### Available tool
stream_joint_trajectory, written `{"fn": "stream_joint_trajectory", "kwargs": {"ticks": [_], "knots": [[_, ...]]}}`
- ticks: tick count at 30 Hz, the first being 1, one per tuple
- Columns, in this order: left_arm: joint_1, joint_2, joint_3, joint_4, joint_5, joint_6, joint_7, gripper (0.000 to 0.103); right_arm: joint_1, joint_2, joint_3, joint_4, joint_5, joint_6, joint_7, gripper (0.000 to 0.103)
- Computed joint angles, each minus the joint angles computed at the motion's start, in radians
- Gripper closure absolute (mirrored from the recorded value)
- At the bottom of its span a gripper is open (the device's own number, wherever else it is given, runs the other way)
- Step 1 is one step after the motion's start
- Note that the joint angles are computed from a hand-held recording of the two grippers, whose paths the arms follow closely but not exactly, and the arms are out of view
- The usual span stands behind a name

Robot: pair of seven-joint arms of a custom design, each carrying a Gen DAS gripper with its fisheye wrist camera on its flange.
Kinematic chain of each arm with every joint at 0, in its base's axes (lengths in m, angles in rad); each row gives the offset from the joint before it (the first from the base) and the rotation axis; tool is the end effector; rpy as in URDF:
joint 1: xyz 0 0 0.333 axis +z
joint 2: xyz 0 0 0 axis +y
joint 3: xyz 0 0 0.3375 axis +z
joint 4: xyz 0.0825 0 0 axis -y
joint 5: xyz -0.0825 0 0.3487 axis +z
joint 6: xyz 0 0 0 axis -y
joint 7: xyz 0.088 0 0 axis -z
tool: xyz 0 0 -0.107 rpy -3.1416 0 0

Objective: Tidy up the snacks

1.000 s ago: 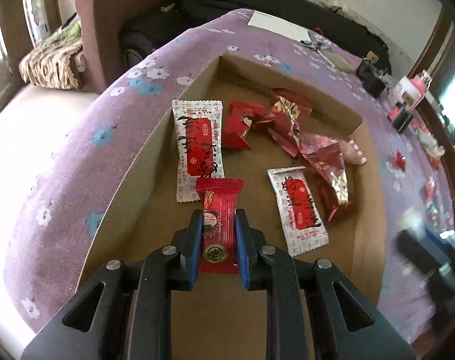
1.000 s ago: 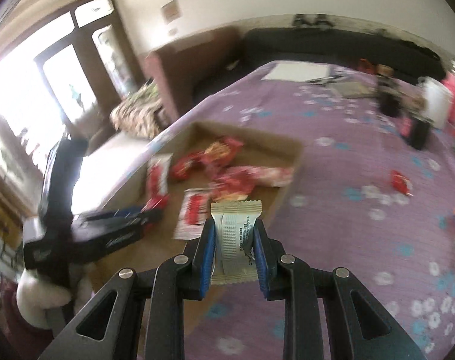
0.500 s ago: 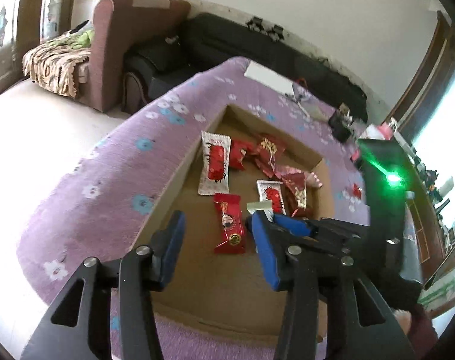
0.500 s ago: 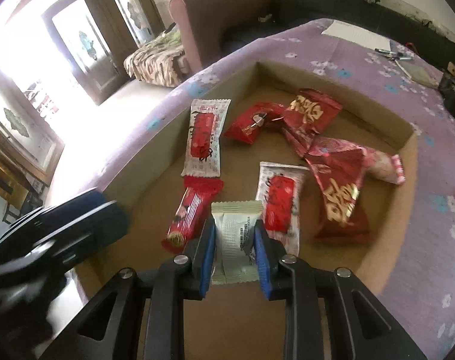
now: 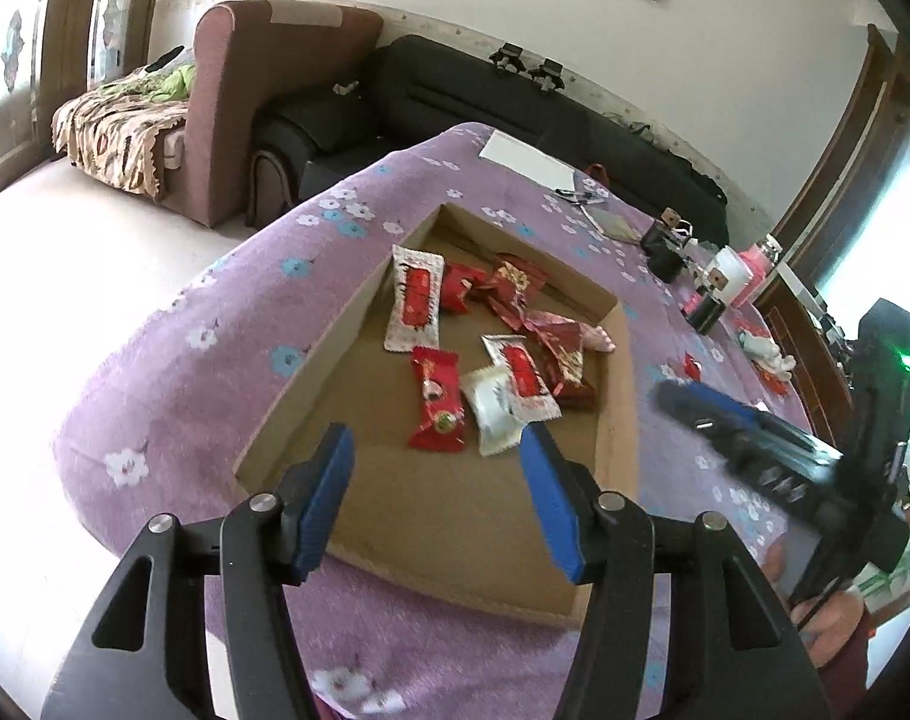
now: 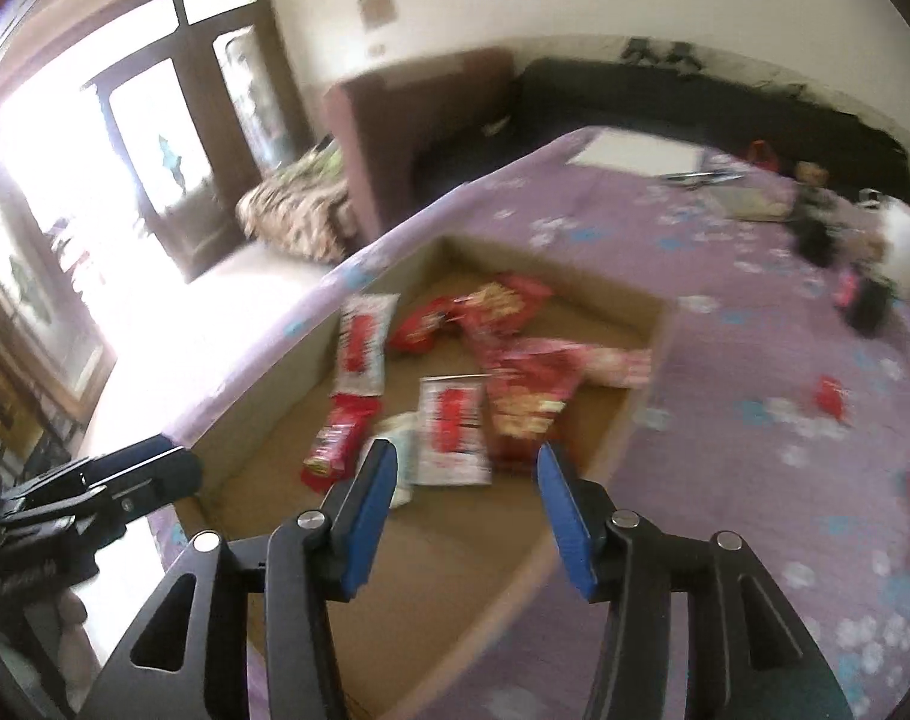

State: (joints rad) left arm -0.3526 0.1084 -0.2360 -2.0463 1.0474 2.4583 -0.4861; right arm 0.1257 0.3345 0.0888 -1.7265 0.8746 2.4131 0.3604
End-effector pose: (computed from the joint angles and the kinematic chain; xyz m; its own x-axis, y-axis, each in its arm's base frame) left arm 0.4762 -0.3138 0.4618 0.5347 -0.7790 0.3274 -0.4896 -0.6014 -0.6313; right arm 0.6411 0.1368 0.4659 0.7770 -0.6093 -0.1583 -0.5314 -0.5000 -0.6839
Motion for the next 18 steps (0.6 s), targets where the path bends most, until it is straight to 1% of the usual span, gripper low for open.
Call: {"fn": "stream_joint_trajectory", "kwargs": {"ticks": [3, 4, 6, 8, 10, 14, 16, 18], "knots": [[-0.016, 0.017, -0.010, 0.032, 0.009, -0.015, 0.017, 0.045, -0.050, 0.002, -0.024, 0.026, 0.038, -0.014, 0.007, 0.050], [-0.023, 0.030, -0.012, 0.050, 0.013, -0.021, 0.033, 0.044, -0.069, 0.007, -0.032, 0.039, 0.049, -0.014, 0.012, 0.047], [-0.039, 0.056, -0.013, 0.088, 0.021, -0.037, 0.060, 0.040, -0.104, 0.023, -0.048, 0.071, 0.064, -0.007, 0.024, 0.046], [-0.062, 0.089, -0.014, 0.140, 0.021, -0.070, 0.097, 0.030, -0.139, 0.047, -0.067, 0.111, 0.066, 0.013, 0.053, 0.046], [-0.089, 0.122, -0.010, 0.190, 0.034, -0.102, 0.116, 0.028, -0.172, 0.076, -0.081, 0.155, 0.057, 0.023, 0.099, 0.046], [-0.116, 0.152, 0.000, 0.228, 0.042, -0.063, 0.134, 0.028, -0.237, 0.109, -0.092, 0.207, 0.049, 0.071, 0.169, 0.046], [-0.126, 0.158, 0.003, 0.237, 0.049, -0.031, 0.142, 0.028, -0.266, 0.108, -0.086, 0.205, 0.056, 0.096, 0.164, 0.046], [-0.138, 0.157, 0.012, 0.236, 0.086, 0.012, 0.121, 0.028, -0.287, 0.095, -0.082, 0.189, 0.065, 0.132, 0.145, 0.046]]}}
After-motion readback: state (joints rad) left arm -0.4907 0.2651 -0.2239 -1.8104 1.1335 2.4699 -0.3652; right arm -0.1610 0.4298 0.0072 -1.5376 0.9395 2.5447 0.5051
